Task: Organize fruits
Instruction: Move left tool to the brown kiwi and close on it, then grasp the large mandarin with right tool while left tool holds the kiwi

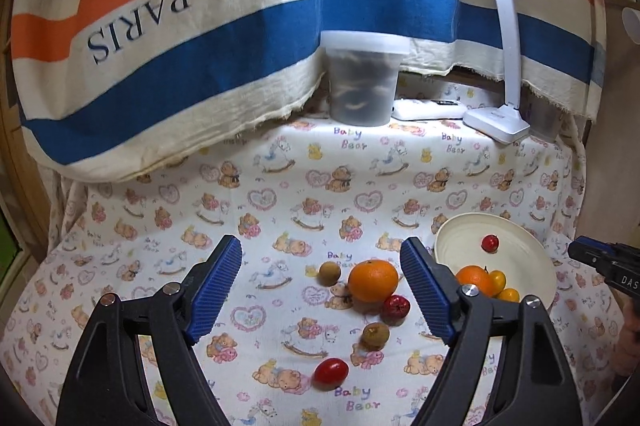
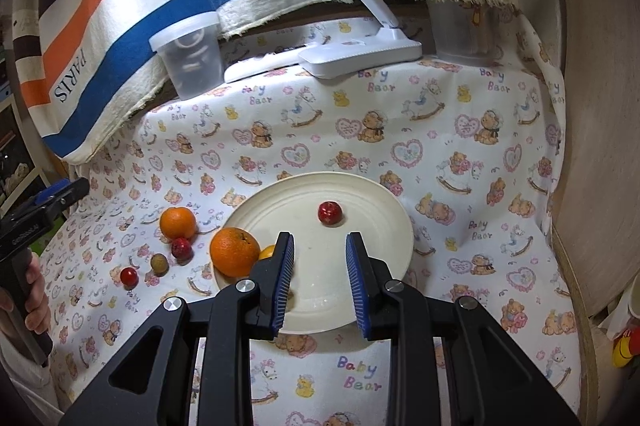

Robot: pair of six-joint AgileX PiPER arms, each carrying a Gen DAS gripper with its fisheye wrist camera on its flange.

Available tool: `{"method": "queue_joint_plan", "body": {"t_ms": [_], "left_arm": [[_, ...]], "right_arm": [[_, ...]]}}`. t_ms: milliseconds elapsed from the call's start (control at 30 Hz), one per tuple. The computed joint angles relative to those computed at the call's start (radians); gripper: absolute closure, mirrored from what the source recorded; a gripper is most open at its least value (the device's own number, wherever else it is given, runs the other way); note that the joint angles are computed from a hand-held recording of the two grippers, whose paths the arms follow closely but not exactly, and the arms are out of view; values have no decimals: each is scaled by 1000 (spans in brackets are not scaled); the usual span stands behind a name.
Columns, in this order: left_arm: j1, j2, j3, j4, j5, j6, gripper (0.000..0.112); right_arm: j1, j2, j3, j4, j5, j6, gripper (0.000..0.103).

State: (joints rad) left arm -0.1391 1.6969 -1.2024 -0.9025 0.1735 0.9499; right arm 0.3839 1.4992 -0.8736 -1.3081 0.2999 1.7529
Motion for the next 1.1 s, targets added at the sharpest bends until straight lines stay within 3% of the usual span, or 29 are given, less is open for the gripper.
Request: {"method": "queue_joint_plan", "body": {"t_ms": [67, 133, 233, 400, 500, 800, 900, 1000, 1100], "left_arm": [[15, 23, -35, 47, 80, -18, 32], [21, 51, -70, 122, 156, -75, 47], [16, 124, -154, 232, 286, -186, 57], [-28, 229, -253, 430, 404, -378, 67], [-48, 250, -259, 492, 398, -433, 79], [-66, 299, -304, 530, 430, -486, 80], [-65, 321, -321, 521, 446, -489, 89], [-62, 299, -292, 497, 400, -480, 89], [-30, 226, -227, 355, 347, -355, 89]], "right_arm": [[10, 1, 1, -25, 6, 27, 75], [11, 10, -5, -10, 1, 19, 75], [12, 25, -14, 24, -11, -16, 75], [26, 40, -20, 29, -4, -23, 75], [29, 44, -22, 34, -3, -26, 75], [33, 68, -39, 79, 3, -63, 75], [37, 70, -41, 74, 9, -63, 75], [36, 70, -42, 83, 8, -71, 75], [37, 74, -38, 80, 6, -70, 75]]}}
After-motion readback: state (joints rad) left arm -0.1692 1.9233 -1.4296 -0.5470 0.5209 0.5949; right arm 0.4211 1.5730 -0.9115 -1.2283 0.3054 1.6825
